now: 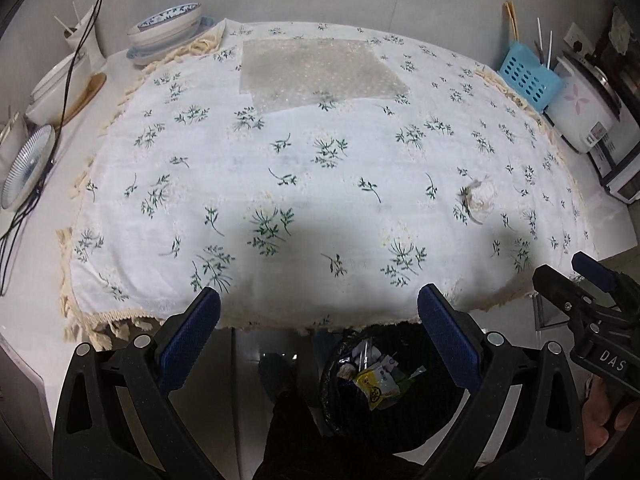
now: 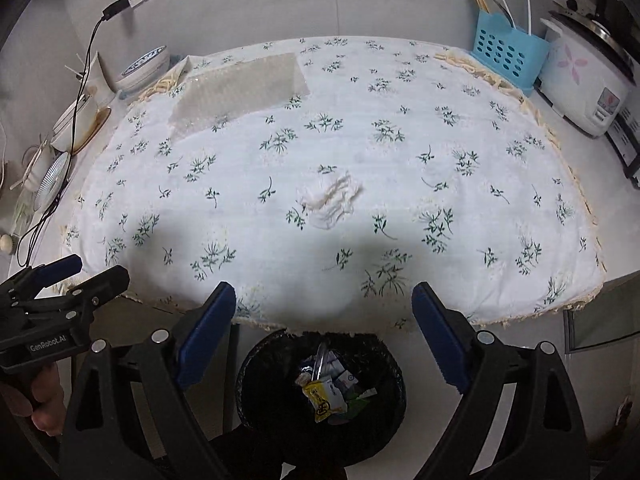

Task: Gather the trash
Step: 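Move both open grippers back up over the table, then grasp the bubble wrap edge with the left gripper while the right gripper grasps the tissue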

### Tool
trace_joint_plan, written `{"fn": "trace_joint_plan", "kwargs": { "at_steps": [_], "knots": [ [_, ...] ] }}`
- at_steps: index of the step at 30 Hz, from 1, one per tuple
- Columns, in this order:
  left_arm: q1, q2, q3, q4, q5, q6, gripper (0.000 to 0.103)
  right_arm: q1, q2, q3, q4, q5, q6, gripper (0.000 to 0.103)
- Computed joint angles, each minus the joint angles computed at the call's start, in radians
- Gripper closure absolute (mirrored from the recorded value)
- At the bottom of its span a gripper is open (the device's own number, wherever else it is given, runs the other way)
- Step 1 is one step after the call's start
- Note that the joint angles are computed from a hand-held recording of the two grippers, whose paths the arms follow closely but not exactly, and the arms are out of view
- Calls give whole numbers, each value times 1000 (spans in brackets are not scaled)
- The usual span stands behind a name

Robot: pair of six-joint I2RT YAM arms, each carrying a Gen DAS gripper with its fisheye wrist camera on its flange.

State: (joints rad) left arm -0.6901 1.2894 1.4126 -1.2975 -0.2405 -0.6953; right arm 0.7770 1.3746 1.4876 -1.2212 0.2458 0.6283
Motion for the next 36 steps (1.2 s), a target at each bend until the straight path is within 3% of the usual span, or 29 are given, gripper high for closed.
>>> {"fn": "trace_joint_plan", "kwargs": {
  "at_steps": [20, 27, 36],
  "knots": [
    [351, 301, 309, 49, 139, 351, 6, -119, 265, 279, -11, -33, -73, 17],
    [447, 506, 507, 38, 168, 429, 6, -172, 323, 300, -10, -59, -75, 18],
    [496, 832, 865, -41, 178, 502, 6, -219, 360, 267, -7, -96, -58, 26]
  ]
}}
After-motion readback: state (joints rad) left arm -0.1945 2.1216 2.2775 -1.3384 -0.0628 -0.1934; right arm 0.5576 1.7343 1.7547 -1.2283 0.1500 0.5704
